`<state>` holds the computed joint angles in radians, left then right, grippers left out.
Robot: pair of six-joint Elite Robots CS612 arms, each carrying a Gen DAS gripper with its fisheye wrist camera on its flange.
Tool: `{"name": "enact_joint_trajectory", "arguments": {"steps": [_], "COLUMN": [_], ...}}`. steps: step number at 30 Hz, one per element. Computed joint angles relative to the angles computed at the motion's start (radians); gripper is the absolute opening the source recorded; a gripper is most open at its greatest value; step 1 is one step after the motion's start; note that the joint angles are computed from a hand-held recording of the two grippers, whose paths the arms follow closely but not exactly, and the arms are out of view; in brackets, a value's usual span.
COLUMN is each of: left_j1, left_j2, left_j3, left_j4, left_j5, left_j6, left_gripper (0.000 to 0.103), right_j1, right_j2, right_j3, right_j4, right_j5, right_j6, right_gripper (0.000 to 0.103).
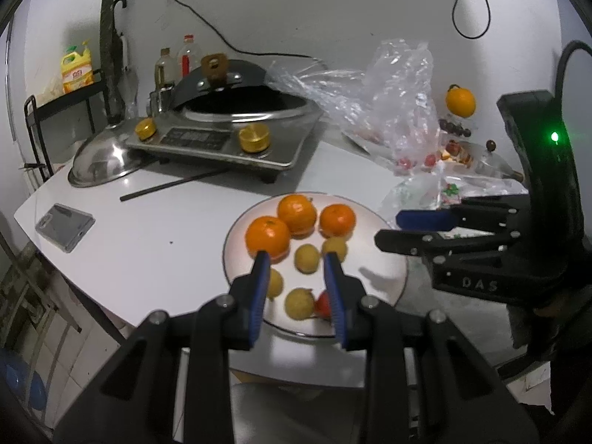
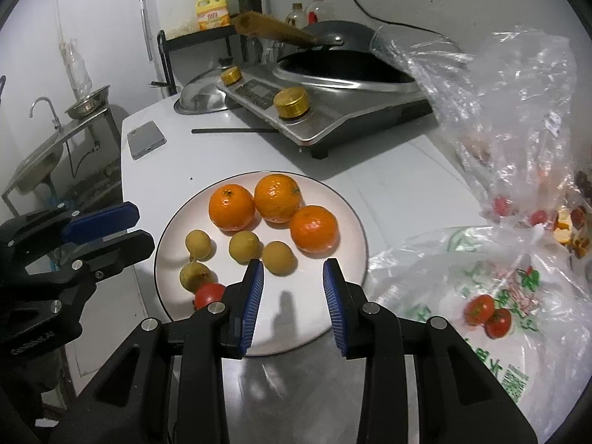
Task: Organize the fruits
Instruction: 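Move both open grippers back over the two red tomatoes on the bag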
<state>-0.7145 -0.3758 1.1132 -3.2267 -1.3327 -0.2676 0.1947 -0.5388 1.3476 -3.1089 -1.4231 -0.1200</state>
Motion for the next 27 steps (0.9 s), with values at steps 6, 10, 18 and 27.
{"name": "enact_joint_trajectory", "arguments": {"steps": [6, 10, 18, 27], "left_j1": [-0.014, -0.025, -0.043, -0.062], "left_j2": [-0.005, -0.009, -0.009, -0.006], "left_j3": [-0.001, -0.002, -0.013, -0.031], "left_j4": [0.01, 0.019, 0.037, 0.042], "left_j5": [0.008, 0.014, 0.023, 0.02], "left_j6": [0.017, 0.027, 0.038, 0.043], "left_gripper": [0.032, 0.032, 0.062, 0.068], "right_j1": [-0.011, -0.018, -0.037, -0.063], "right_j2": [-0.026, -0.04, -0.067, -0.094], "right_j3": [0.049, 0.077, 0.135, 0.199], "right_j4": [-0.043, -0.068, -0.126, -0.187], "right_j5": [0.001, 0.002, 0.004, -0.006], "right_j6": [0.005, 0.013, 0.03, 0.062], "right_gripper": [0.036, 0.036, 0.036, 0.036]}}
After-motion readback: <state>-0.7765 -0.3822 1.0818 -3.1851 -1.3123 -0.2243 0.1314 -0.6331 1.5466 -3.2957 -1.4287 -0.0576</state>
